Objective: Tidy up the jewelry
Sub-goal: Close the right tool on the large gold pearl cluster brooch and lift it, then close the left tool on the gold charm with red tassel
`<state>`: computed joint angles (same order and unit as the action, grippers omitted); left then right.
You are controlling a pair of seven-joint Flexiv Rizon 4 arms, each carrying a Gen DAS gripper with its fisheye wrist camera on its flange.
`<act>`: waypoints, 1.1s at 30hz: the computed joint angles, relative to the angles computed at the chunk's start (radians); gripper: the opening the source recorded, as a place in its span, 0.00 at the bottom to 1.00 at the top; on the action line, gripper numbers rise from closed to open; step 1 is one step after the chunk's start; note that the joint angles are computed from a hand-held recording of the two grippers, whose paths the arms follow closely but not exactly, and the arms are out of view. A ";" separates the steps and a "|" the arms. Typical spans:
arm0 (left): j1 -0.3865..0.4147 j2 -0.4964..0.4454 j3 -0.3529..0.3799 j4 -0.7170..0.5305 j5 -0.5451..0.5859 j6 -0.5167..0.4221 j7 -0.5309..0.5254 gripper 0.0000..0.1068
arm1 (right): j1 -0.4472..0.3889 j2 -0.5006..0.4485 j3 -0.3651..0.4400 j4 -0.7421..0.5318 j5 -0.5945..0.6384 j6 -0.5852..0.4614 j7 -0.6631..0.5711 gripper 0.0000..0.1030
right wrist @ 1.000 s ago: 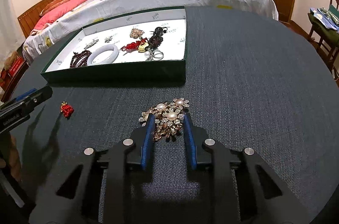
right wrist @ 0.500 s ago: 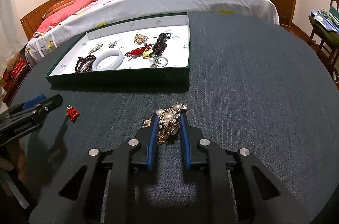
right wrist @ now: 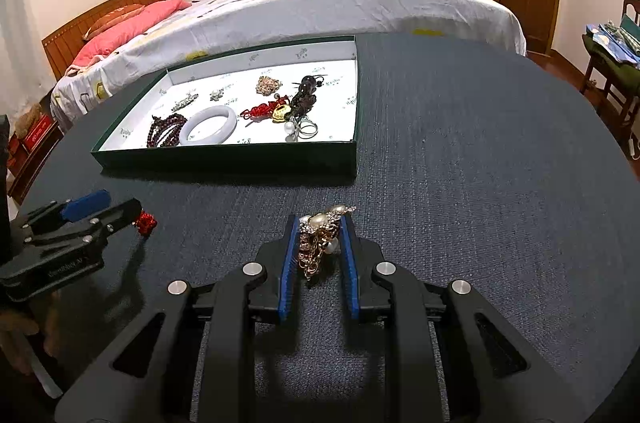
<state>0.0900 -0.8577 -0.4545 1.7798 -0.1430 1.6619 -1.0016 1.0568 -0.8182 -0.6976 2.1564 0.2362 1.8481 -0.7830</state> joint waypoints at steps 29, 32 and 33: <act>0.051 -0.010 -0.062 0.016 -0.047 -0.064 0.091 0.04 | -0.005 0.006 0.018 -0.006 0.005 0.007 0.004 0.20; 0.053 -0.011 -0.066 0.016 -0.052 -0.067 0.092 0.00 | -0.009 0.008 0.023 -0.007 0.004 0.005 0.004 0.20; 0.056 -0.011 -0.070 0.018 -0.053 -0.067 0.094 0.00 | -0.010 0.008 0.024 -0.008 0.004 0.005 0.005 0.20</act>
